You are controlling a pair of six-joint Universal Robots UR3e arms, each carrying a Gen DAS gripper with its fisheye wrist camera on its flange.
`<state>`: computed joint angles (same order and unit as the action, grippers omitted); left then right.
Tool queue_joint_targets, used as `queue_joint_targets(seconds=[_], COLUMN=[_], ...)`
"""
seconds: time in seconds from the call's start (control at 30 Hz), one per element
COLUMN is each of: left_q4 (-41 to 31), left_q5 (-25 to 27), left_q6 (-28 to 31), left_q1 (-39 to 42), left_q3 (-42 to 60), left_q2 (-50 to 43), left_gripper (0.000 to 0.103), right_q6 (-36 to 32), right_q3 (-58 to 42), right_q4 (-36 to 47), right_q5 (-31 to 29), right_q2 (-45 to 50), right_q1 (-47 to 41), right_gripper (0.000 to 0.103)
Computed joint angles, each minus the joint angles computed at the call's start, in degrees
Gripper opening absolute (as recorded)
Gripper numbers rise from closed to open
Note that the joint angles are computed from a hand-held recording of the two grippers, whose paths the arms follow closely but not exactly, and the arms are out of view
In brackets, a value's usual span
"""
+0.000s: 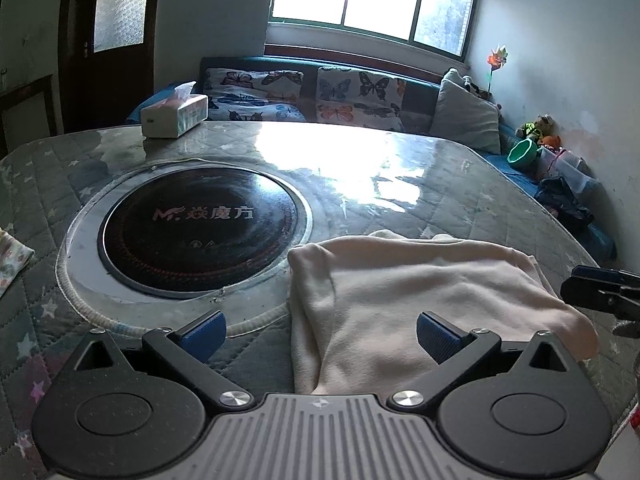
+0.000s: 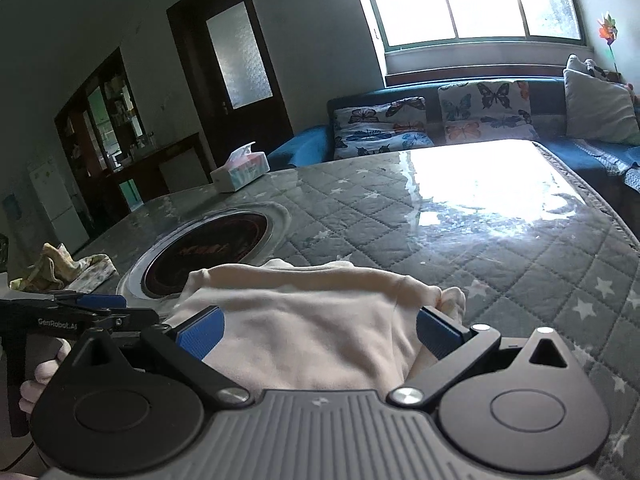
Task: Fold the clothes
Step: 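Press and smooth the folded shirt flat with both open grippers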
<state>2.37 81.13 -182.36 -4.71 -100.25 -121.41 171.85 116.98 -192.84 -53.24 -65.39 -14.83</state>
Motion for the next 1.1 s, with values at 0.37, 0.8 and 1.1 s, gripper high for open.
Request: queue_joint_targets(seconds=[0.37,0.8,1.1], left_q4=[-2.0,-2.9,-3.2], left_q5=[2.2,2.7,3.0], left_q6=[-0.1,-0.1,-0.3], left_q1=[-1.5,-2.3,-2.8], left_q3=[1.8,1.2,-0.7], left_q2=[-0.5,0.5,2.1], left_gripper=[0.103,0.103,0.103], right_q6=[-1.1,-2.9,-3.6], right_q3=[5.9,10.4,11.9], right_q4=[-4.3,-7.9,-8.4], right_q5=[-0.8,-1.5,-3.9], right_q2=[-2.7,-4.6,-5.9], right_q1=[0.7,1.8,3.8], right_gripper=[0.103,0.103,0.103])
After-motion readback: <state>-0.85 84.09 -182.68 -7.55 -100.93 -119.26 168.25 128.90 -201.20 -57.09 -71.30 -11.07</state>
